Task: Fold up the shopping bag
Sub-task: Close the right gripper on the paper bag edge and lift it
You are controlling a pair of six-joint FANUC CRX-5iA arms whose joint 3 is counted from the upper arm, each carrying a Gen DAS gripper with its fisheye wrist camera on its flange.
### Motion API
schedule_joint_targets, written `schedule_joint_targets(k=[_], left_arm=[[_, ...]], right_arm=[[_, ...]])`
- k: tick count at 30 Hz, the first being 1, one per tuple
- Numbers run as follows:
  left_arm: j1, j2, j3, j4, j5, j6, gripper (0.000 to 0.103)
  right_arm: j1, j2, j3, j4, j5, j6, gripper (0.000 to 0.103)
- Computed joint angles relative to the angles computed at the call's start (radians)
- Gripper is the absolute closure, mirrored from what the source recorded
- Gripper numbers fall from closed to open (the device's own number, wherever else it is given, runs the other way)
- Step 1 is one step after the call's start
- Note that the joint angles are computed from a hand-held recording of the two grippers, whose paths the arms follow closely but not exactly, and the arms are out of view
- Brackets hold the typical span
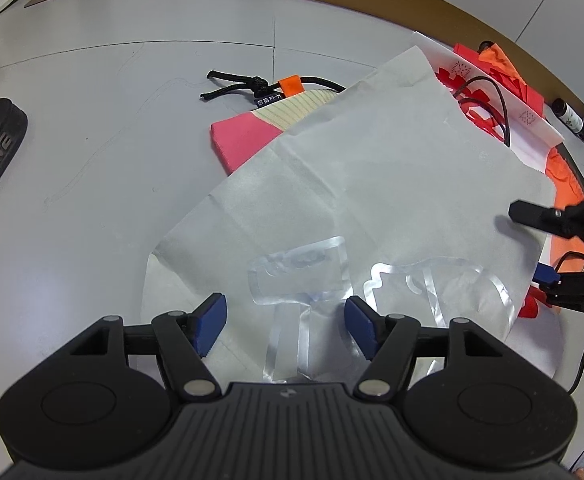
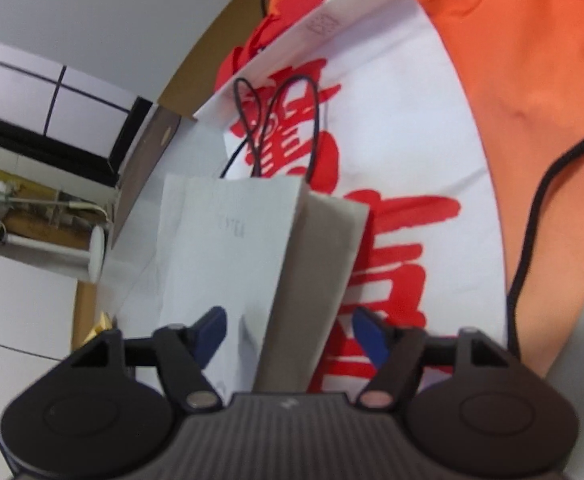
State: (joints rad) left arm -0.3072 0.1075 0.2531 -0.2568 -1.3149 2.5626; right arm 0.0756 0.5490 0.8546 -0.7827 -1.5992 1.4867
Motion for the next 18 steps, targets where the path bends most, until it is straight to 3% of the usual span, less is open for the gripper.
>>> schedule_joint_targets(k=[2, 3, 4, 6, 7, 12, 18], left_arm=[[0.001, 0.0, 0.0, 0.0, 0.0, 0.0, 0.034], [0.0, 0.001, 0.001, -0.001, -0.001, 0.001, 0.033], [0.0, 0.001, 0.002, -0.003, -0.004, 0.002, 0.032], [-0.001, 0.004, 0.009, -0.008, -0.016, 0.003, 0.032], [-0.001, 0.004, 0.012, -0.01, -0.02, 0.003, 0.032], [0.008, -0.024, 0.014, -0.002, 0.001, 0.011, 0.032], [0.0, -0.058, 0.099, -0.025, 0.037, 0.041, 0.032]], right_arm=[[0.001, -0.008, -0.02, -0.01, 0.016, 0.013, 0.027], [0.002, -0.01, -0.026, -0.018, 0.016, 0.027, 0.036], [0.002, 0.004, -0.011, -0.036, -0.014, 0.028, 0.056], [0.001, 0.018, 0.001, -0.058, -0.046, 0.015, 0.071], [-0.003, 0.015, -0.004, -0.07, -0.045, 0.024, 0.084], [-0.053, 0.035, 0.077, -0.203, -0.089, 0.047, 0.098], [-0.105, 0.082, 0.308, -0.344, -0.1, 0.021, 0.1]])
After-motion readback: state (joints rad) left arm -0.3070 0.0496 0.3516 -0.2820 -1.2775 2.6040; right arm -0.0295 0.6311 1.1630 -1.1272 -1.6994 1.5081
